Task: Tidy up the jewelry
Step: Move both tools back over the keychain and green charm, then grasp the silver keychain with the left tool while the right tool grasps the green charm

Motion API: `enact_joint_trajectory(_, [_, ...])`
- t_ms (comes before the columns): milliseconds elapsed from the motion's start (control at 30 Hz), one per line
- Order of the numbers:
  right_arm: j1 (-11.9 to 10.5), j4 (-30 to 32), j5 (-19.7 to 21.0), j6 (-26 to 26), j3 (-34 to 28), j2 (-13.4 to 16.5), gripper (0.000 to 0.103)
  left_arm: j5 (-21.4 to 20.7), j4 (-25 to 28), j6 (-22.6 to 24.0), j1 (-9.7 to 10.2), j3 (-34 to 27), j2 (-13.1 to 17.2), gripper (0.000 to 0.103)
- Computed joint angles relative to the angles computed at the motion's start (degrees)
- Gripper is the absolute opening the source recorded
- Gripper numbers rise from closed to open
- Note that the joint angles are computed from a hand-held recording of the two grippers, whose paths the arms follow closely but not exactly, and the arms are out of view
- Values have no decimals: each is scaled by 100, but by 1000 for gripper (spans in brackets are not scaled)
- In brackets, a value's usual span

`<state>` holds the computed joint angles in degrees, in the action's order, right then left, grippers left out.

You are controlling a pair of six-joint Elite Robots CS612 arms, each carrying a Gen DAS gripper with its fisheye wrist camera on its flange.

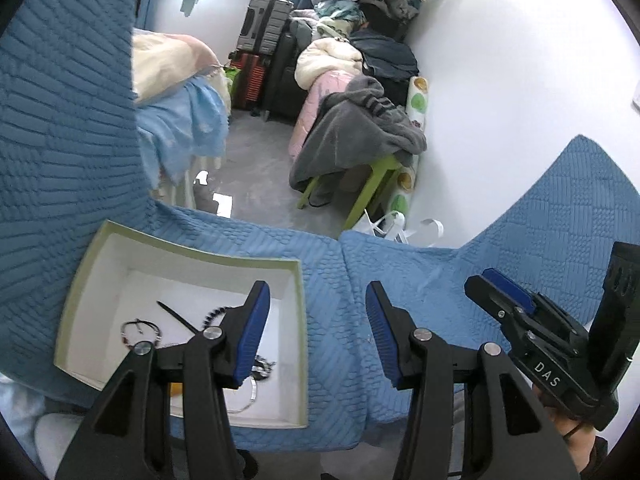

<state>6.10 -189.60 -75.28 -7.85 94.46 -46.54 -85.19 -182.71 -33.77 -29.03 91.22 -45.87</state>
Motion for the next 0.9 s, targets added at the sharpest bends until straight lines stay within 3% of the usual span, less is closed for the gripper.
enact_joint_trajectory(267, [-255, -203, -133, -158, 185, 69, 35, -104, -160, -129, -181, -243, 264, 50])
enact_joint_trajectory(400, [-378, -173, -165, -168, 203, 151, 35, -350, -18, -94, -237, -435, 426, 47])
enact_joint_trajectory(633, [-568, 87, -131, -64, 129, 350, 34, -580, 131, -19, -342, -693, 701, 27])
enact_joint_trajectory(767, [-647, 333, 62, 51, 7, 452, 32, -824, 235, -82, -371, -899, 912, 22])
enact_joint_trajectory(900, [-694, 512, 116, 115, -136, 571, 22, -966, 429, -84, -404, -1123, 1135, 16])
